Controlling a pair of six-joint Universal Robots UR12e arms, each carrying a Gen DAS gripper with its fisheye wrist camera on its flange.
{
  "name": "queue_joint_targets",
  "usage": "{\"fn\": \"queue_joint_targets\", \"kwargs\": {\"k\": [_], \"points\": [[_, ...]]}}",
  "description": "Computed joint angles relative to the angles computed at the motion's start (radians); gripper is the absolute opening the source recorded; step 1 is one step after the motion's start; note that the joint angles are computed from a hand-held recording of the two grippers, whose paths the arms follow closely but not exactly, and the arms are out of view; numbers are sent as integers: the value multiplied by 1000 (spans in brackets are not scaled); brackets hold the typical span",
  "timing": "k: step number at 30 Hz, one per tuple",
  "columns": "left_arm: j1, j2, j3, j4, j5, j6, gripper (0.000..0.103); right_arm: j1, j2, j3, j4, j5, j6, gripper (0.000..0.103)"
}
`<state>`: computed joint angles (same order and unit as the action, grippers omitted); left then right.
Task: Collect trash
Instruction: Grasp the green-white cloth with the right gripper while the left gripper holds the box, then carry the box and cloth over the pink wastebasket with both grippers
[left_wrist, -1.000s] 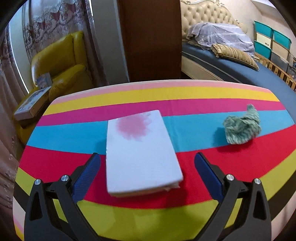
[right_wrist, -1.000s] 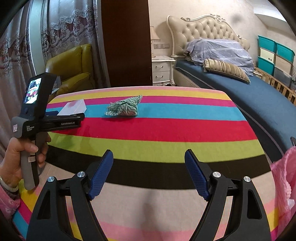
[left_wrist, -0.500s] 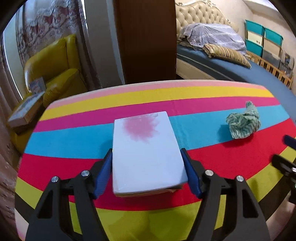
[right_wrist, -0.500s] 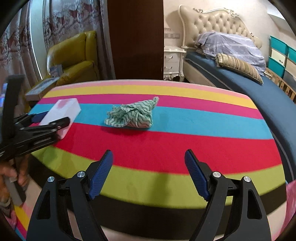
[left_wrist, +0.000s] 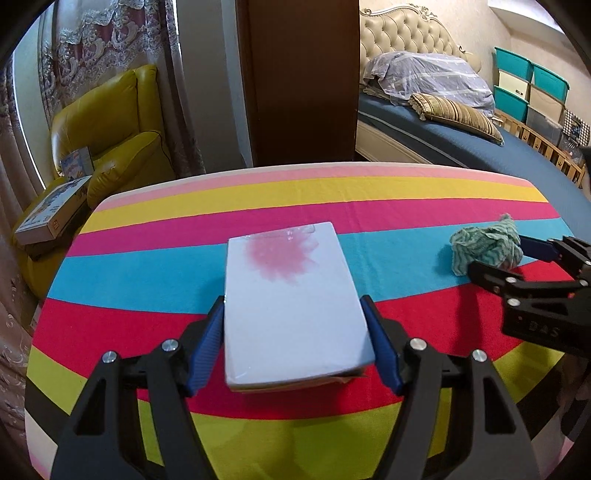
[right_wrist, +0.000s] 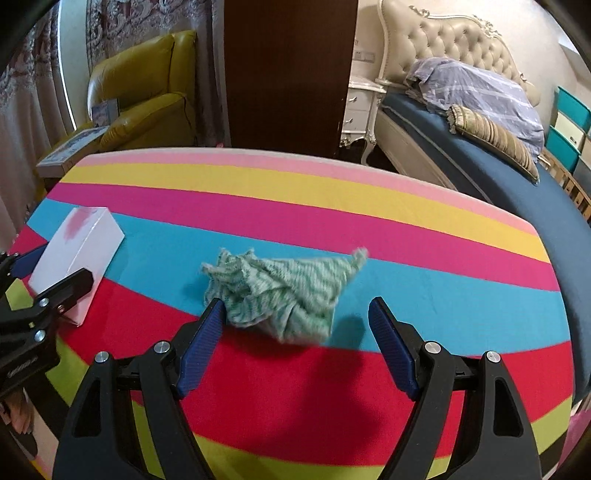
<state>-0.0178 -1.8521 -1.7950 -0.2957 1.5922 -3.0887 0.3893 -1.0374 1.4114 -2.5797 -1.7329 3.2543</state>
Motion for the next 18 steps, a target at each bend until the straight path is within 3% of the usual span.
{"fn": "queue_joint_targets", "kwargs": {"k": [2, 4, 6, 13, 18], "points": [[0, 0, 0, -1, 0, 0, 68, -4, 1, 0, -6, 21, -8, 64], [0, 0, 0, 0, 0, 0, 68, -4, -4, 9, -28, 38, -31, 44], [0, 0, 0, 0, 0, 0, 68, 3, -7, 15, -40, 16, -46, 40], [0, 0, 0, 0, 0, 0, 68, 17, -25, 47, -61, -4, -53, 36], [1, 1, -1, 1, -3, 4, 68, 24, -72, 117, -96, -1, -10, 36]]}}
